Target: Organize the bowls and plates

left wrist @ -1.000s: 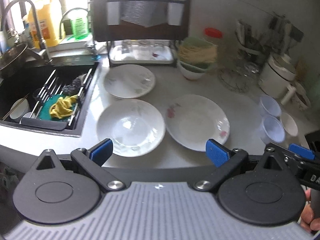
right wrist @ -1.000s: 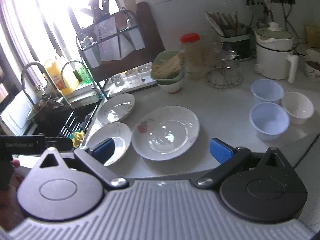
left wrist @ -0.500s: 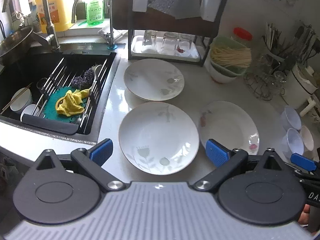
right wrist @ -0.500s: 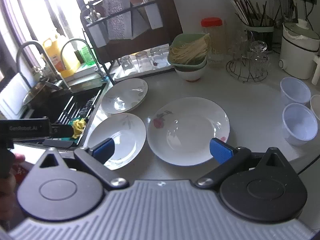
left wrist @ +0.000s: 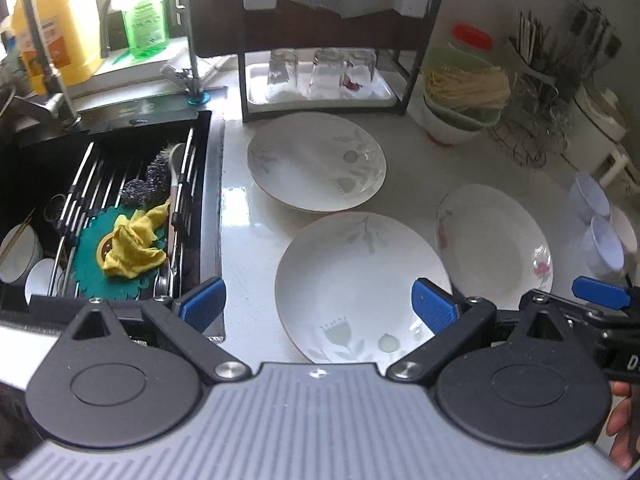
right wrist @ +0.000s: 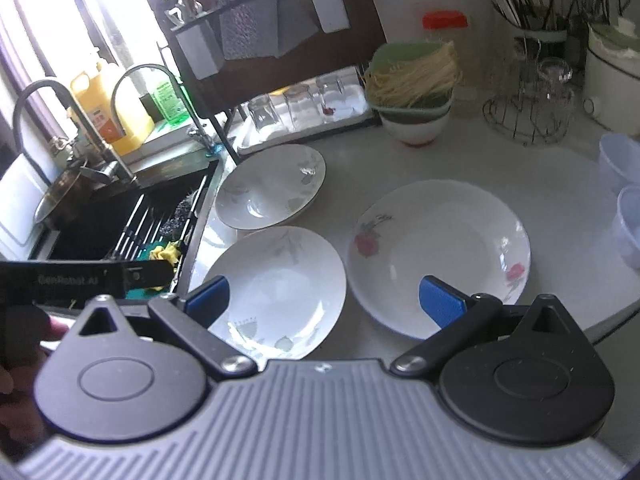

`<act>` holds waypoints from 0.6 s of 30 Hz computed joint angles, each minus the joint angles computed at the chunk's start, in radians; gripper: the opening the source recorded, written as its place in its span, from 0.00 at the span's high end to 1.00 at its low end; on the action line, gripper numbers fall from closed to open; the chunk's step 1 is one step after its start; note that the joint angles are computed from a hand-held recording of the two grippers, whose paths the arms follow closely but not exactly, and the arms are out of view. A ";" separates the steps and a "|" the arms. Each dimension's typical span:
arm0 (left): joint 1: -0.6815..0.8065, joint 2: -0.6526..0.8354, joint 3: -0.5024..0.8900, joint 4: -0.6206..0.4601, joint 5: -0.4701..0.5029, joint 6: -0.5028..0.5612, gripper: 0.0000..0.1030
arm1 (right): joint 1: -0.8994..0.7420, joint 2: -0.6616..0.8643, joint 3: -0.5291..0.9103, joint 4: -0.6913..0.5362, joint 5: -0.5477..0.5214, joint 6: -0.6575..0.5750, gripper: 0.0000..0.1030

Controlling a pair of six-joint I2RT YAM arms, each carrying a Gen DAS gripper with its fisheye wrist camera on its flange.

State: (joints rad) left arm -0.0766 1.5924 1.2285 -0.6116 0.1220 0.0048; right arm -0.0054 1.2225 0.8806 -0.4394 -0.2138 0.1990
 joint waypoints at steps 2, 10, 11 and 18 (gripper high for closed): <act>0.027 0.035 0.015 -0.003 0.037 0.043 0.02 | 0.029 0.027 0.005 0.001 0.031 0.042 0.00; 0.091 0.159 0.042 0.043 0.105 0.170 0.02 | 0.092 0.147 0.056 -0.021 0.076 0.160 0.06; 0.096 0.174 0.045 0.050 0.111 0.178 0.02 | 0.095 0.159 0.056 -0.011 0.073 0.173 0.07; 0.121 0.289 0.070 0.108 0.175 0.197 0.03 | 0.105 0.246 0.063 0.034 0.048 0.199 0.23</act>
State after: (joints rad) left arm 0.0439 1.8811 1.2987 -0.5041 0.2972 0.2015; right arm 0.1000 1.4684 0.9440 -0.4053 -0.1656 0.3978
